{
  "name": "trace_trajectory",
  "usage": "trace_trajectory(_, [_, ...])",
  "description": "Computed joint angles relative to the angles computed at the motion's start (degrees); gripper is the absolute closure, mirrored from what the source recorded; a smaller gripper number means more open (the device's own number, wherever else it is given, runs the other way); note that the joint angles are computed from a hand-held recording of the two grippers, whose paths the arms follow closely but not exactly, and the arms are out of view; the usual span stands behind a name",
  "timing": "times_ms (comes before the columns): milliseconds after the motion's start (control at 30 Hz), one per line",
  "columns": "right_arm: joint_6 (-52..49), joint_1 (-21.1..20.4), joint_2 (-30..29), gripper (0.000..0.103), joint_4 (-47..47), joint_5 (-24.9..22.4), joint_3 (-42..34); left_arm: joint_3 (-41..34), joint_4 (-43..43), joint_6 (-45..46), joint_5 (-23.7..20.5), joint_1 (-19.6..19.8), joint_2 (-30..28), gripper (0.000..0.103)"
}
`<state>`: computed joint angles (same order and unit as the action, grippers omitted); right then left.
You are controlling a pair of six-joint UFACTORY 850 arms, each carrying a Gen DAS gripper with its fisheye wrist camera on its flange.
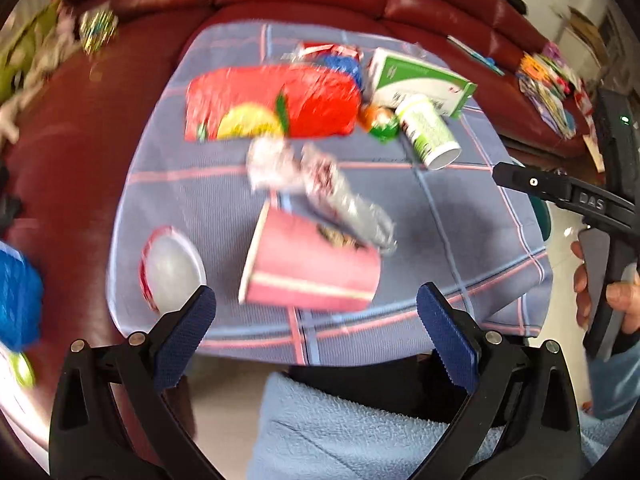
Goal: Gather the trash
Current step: 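Grasp the pink paper cup with the left tool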
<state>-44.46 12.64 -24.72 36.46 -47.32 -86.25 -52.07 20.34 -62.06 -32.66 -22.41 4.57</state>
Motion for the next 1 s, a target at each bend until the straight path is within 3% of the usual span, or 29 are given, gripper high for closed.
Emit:
trace_trajectory(200, [0.07,0.67,-0.18,0.007,-0.12,-0.94,-0.13,1.04,-6.16,-0.44,6.18,2.37,-1.78,0.006])
trace_trajectory(433, [3.07,0.44,-2.19,0.007,-1.34,-1.88,-2.15,-2.54,-1.84,-3.55,5.25,3.35,-7.33,0.007])
trace_trajectory(733, [5.34,0.82,-3.38,0.007,-2.48,-2.63,-3.54,-2.70,1.89,-3.18,4.70,3.73,-8.38,0.007])
trace_trajectory(800, [5.59,1.28,-3.40,0.007,-3.05,-2.63,-3.60,-2.25,4.13,-4.04,4.38,3.44,-8.08,0.020])
trace_trajectory(933, [6.90,2.26,-3.63,0.007,-3.95,-2.86,-3.90,-1.60,11.70,-7.17,3.18,2.63,-7.05,0.032])
trace_trajectory(1000, [7.73,2.82,-4.06,0.007,-4.07,-3.49,-4.37,-1.25,12.37,-6.54,3.57,3.19,-6.32,0.034])
